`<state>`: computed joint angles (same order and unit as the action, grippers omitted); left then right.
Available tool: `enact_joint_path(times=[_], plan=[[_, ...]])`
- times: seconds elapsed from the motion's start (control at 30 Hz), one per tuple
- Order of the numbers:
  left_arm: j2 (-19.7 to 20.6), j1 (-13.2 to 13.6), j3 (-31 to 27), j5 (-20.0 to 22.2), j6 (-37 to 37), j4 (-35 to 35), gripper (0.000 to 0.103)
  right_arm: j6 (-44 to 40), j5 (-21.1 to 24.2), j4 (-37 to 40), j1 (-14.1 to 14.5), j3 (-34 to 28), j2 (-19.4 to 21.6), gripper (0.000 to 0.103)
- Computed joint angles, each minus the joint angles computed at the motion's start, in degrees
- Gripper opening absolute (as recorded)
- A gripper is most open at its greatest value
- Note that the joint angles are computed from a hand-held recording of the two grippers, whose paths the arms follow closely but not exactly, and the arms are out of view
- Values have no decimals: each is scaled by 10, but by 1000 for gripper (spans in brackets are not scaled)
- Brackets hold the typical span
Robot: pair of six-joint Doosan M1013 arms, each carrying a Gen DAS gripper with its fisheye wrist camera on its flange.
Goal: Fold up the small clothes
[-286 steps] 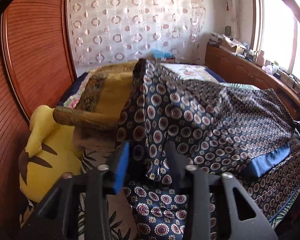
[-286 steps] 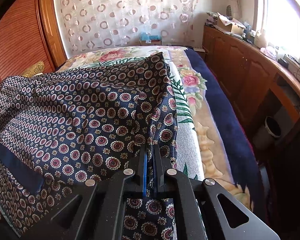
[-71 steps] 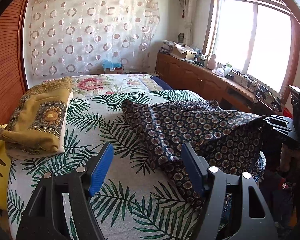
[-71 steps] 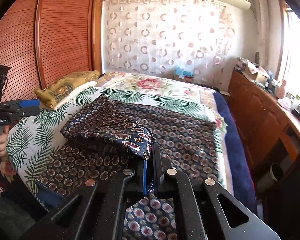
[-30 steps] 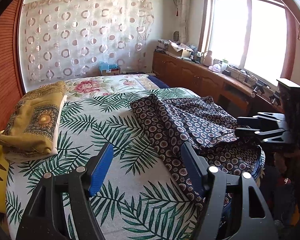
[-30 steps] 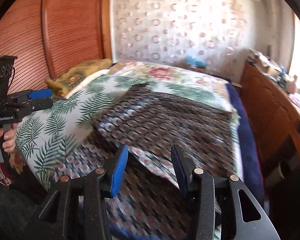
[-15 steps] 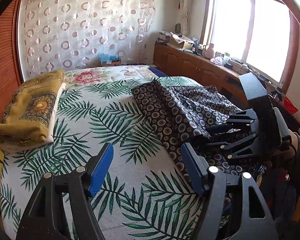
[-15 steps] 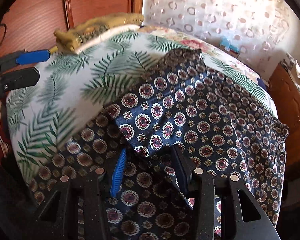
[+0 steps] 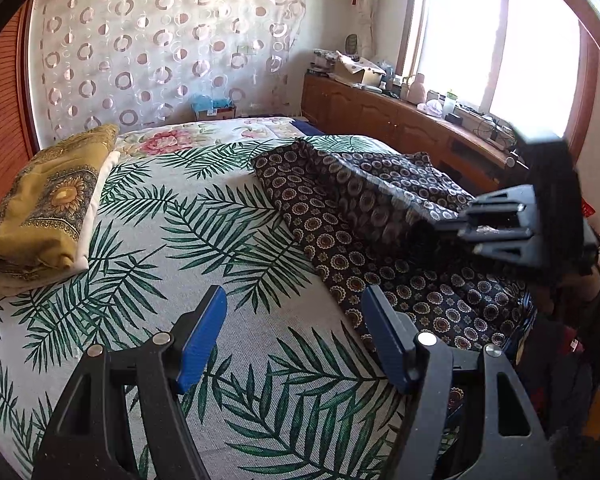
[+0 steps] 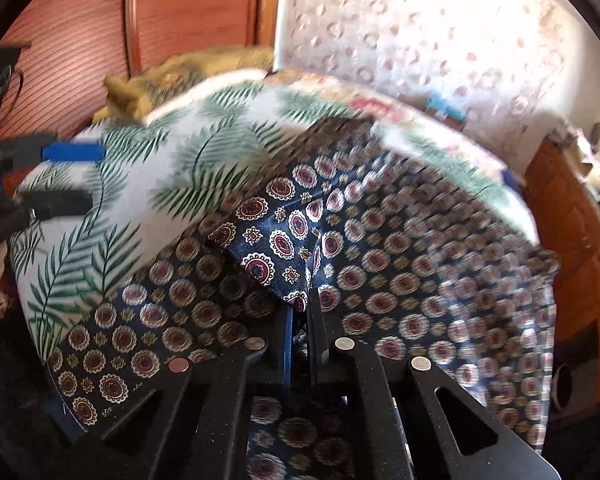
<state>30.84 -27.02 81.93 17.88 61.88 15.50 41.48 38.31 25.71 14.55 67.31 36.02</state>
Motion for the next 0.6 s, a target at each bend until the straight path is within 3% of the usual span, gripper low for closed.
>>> enact_joint_path(times=[0.13,0.3,0.53,0.6], plan=[[-1,-1,1,0,1,0,71,12,-36,28,-13,1,-10,5],[-2,-2,2,-2,-3,4,71,119,-56,-31,-32,-40,4,5],[-3,-3,2,1,9,-5,71,381,-17,-213,-44,-128,54,5],[-2,-3,0,1,15,-11,71,444,-10,-273,-40,-141,61,11]])
